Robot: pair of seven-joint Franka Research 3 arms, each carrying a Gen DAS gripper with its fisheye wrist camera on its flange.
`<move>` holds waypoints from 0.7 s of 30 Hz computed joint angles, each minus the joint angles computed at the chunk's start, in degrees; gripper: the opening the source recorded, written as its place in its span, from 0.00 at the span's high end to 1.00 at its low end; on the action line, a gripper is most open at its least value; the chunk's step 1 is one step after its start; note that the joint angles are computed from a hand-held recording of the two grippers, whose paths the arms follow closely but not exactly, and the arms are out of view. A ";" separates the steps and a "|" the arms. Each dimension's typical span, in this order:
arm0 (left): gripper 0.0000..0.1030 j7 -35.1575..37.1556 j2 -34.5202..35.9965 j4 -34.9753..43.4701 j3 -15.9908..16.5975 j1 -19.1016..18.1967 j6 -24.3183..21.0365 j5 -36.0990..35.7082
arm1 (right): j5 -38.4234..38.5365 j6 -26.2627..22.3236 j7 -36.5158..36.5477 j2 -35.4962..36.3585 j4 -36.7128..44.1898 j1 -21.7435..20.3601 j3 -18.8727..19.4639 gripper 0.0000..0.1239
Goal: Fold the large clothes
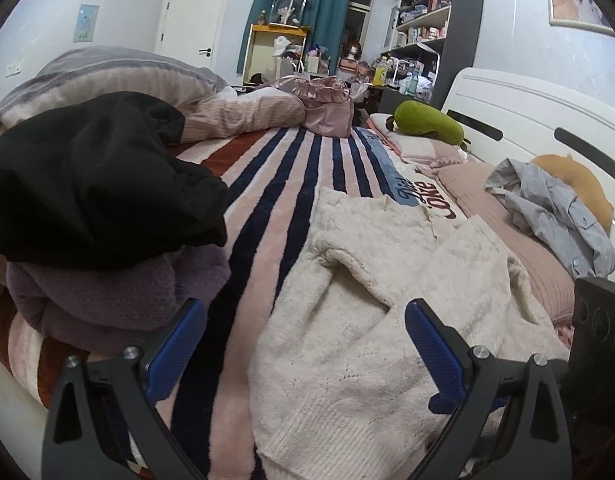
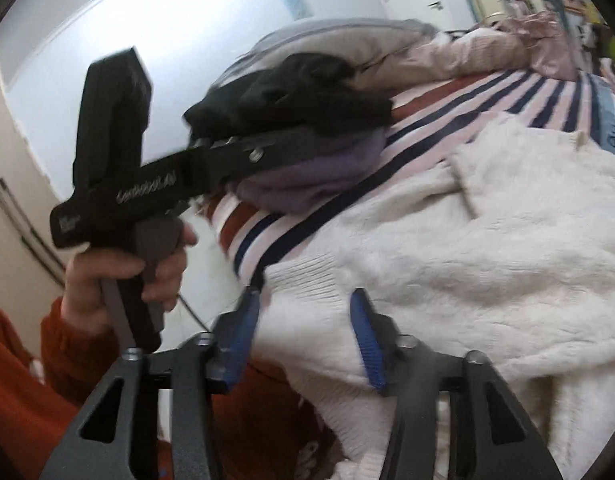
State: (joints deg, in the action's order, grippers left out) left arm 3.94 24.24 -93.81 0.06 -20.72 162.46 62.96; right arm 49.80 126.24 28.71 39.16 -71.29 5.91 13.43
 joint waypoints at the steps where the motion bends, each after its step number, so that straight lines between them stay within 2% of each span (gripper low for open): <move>1: 0.05 0.71 0.23 0.35 -0.26 0.02 -0.33 -0.42 | -0.11 1.58 0.08 -0.29 -0.63 0.28 -0.35 0.88; 7: 0.05 6.56 2.17 2.89 -1.47 -0.35 -2.07 -4.10 | 5.04 6.59 -0.19 -3.35 -4.72 -3.51 -0.23 0.86; 12: 0.05 12.83 5.01 6.43 -2.29 -0.98 -2.88 -8.65 | 9.55 14.87 -2.39 -7.64 -9.66 -5.95 -1.87 0.86; 17: 0.05 20.18 8.78 10.97 -2.79 -2.25 -4.24 -13.74 | 10.39 20.24 0.66 -8.60 -11.73 -8.05 -4.19 0.86; 21: 0.05 25.89 11.82 14.30 -3.44 -2.72 -6.94 -18.81 | 6.77 24.43 6.36 -5.45 -8.74 -8.39 -6.29 0.84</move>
State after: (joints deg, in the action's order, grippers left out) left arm 29.83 36.07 -79.51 -3.38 -23.43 155.52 44.15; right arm 56.57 150.67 35.07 33.71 -80.02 -2.48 7.14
